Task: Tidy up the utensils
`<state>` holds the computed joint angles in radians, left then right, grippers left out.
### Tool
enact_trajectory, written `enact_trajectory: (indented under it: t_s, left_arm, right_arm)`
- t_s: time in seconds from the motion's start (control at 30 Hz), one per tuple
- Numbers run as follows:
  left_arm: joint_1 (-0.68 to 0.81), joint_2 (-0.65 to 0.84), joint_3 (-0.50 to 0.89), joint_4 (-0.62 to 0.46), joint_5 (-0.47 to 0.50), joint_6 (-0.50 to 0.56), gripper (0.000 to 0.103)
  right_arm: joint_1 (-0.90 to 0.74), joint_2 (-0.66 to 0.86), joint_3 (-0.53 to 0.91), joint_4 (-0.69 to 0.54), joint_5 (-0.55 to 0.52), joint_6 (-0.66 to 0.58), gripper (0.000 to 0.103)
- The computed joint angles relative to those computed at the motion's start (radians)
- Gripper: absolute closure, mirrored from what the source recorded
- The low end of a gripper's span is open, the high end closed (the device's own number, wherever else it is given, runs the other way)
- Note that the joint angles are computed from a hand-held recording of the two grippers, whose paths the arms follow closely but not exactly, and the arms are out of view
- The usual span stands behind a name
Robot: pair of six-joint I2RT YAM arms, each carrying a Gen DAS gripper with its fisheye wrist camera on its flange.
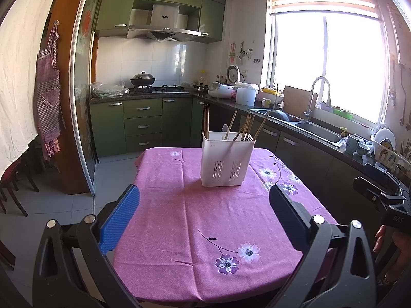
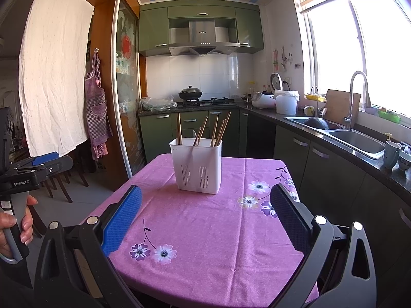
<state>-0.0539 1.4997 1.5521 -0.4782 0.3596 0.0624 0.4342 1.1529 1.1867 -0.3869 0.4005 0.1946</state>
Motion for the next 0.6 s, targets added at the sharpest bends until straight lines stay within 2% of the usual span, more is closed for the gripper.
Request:
enact_trajectory:
  t_s: [0.6]
  left_arm:
    - [-0.001, 0.001, -0.005, 0.003, -0.017, 0.002, 0.007]
  right_arm:
    - [0.012, 0.006, -0.004, -0.002, 0.008, 0.011, 0.005]
